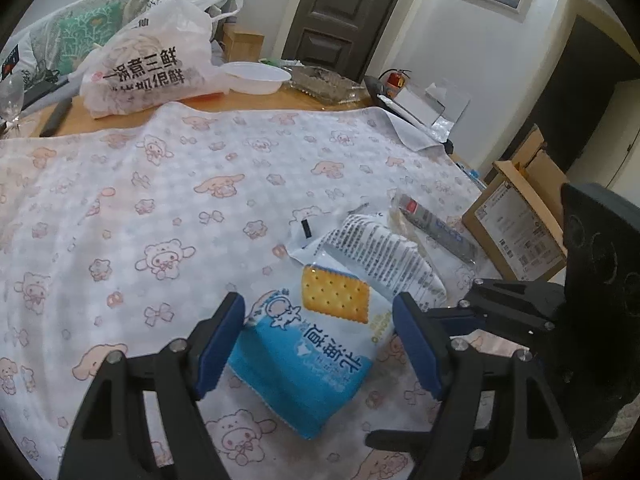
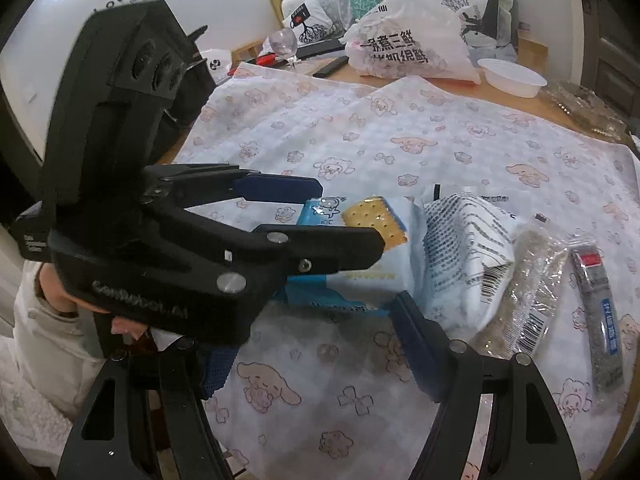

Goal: Organize snacks
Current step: 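Grasp the blue cracker packet with the right tool and lift it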

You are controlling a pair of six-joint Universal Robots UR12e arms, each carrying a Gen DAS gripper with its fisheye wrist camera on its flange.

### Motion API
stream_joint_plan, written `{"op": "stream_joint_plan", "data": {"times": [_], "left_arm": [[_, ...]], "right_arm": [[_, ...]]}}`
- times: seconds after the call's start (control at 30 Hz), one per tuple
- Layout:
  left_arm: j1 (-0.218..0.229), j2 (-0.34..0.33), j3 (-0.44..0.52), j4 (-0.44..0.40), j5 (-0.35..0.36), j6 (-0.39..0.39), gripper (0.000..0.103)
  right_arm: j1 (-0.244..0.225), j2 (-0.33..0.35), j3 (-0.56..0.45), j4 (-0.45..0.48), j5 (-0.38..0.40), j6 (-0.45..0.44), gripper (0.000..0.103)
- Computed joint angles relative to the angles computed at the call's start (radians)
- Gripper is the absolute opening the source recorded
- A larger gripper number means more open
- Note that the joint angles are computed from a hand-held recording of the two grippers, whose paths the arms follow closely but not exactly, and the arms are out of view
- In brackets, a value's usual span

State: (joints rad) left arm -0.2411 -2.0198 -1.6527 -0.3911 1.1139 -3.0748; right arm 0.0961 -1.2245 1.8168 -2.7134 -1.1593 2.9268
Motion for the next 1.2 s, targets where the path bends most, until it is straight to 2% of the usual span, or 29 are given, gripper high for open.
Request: {"op": "stream_joint_plan", "data": {"times": [0.17,0.3,0.5,0.73,0.77,0.9,1.07,1.2], "left_arm": [[0.01,0.006,-0.009,-0.023,-0.05,0.006,0.075],[0.024,0.014,-0.02,-0.051,-0.123,0.012,0.076],[0.053,0.022,-0.039,-0.095,-0.249,0.003,0.076],[0.072,0.03,-0.058,-0.123,-0.337,0.01,0.076],[0.074,0.032,-0.061,-0.12,-0.336,0.006,0.076],[0.074,0.048,-0.083,-0.057,-0.249,-0.034,0.076],[0.101,0.052,-0.106,0.032,-0.24,-0.124,0.076],[0.11,0.052,-0.114,0.062,-0.197,-0.177,0.076]], "right_arm": [[0.005,0.005,-0.006,0.001,-0.012,0.005,0.07],[0.007,0.007,-0.005,-0.01,-0.017,0.013,0.082],[0.017,0.014,-0.009,-0.032,-0.042,0.045,0.093],[0.044,0.036,-0.035,-0.047,-0.117,0.073,0.102],[0.052,0.04,-0.039,-0.053,-0.14,0.071,0.102],[0.073,0.056,-0.055,-0.073,-0.2,0.08,0.102],[0.089,0.078,-0.081,-0.087,-0.237,0.105,0.102],[0.1,0.094,-0.1,-0.1,-0.273,0.121,0.102]]}}
